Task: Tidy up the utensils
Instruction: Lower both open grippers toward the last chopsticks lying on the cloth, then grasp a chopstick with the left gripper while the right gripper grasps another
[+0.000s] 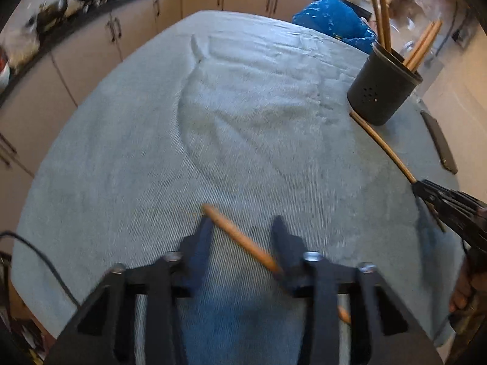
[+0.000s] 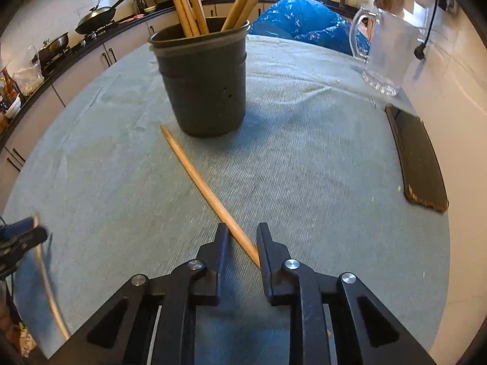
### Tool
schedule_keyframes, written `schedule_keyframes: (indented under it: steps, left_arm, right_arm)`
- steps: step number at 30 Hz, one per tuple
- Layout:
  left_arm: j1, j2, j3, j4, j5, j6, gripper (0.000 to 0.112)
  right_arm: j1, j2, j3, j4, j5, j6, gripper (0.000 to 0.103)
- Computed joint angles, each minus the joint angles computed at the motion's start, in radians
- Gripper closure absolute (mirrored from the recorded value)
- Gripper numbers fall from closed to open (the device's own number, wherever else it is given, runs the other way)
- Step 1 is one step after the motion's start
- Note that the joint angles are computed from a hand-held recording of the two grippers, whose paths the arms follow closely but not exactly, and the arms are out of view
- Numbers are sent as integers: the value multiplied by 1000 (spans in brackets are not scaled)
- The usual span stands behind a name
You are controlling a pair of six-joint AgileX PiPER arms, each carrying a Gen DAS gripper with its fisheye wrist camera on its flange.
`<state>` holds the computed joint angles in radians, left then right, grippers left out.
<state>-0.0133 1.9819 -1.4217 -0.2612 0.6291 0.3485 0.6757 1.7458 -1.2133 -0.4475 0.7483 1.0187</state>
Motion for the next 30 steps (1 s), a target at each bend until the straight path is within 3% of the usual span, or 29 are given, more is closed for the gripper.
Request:
schedule_keyframes:
  steps: [1,6,12,15,17,19,23,30]
  left_arm:
    - [-7,7,-8,0,-11,6,92]
    - [-35,57,-73,-43,-28,78,97]
    - [-67,54,-38,-213,-53,329,100]
    - [-67,44,-16,-264,-40,406,100]
    - [-55,38,-10,-283,-15,449,100]
    - [-42,43,-29,-276,26,443,100]
    - [-18,80,-109,-261,122,371,100]
    - [-36,148,-231,-207,195,232,100]
  right_arm:
    - [5,-5,3,15,2,0,84]
    - [33,-50,44,67,11,44,84]
    - [46,-147,141,207,-18,56,84]
    - [64,-191,173,305,-16,-4,84]
    - [72,-199,175,371,-16,-92,76]
    - [95,-183,153,360,-2,-122,61]
    - [139,-85,38,221,74,-106,60]
    - [21,86,-161,232,72,-276,64]
